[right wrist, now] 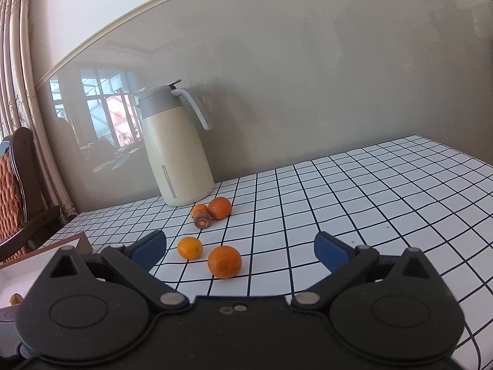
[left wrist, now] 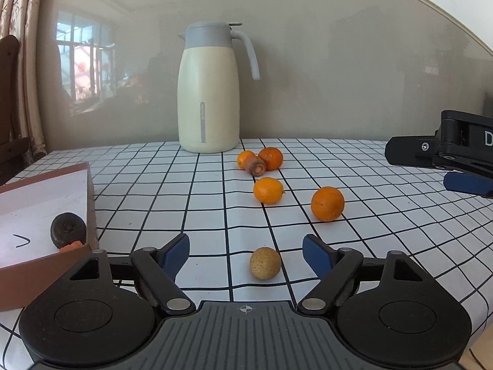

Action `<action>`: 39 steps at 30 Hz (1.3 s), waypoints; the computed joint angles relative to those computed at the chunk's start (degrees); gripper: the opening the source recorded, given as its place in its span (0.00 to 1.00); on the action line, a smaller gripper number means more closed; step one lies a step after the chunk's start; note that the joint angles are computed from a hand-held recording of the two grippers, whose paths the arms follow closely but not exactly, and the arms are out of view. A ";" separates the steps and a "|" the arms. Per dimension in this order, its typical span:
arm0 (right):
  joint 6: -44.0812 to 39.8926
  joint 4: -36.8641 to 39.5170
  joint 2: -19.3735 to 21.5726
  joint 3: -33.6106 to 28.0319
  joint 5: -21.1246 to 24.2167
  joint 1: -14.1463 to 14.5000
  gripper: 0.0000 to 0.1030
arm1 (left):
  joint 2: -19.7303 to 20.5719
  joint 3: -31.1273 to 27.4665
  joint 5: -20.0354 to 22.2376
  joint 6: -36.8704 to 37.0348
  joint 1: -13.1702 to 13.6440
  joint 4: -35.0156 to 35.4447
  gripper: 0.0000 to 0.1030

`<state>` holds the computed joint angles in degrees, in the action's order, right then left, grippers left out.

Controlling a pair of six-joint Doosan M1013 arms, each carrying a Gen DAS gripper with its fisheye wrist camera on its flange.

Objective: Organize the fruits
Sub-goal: 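Grasp the small brown round fruit with the left tool while the right tool grasps an orange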

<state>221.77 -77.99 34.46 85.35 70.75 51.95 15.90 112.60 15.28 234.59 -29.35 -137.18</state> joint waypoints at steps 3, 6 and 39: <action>-1.70 1.17 0.14 -0.35 -1.14 -0.35 0.93 | 0.16 -0.16 -0.41 -1.10 -0.19 2.06 0.63; -3.06 1.86 0.37 -0.76 -1.69 -0.62 0.91 | 0.52 -0.65 -1.57 -5.54 -0.42 6.90 0.50; -11.27 10.91 2.50 -4.23 -13.08 -6.47 0.34 | 2.56 -1.91 -2.65 -0.54 -1.17 0.01 0.25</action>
<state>210.50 -67.08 36.96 81.13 57.67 45.49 18.46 110.69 12.63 234.04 -30.52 -137.17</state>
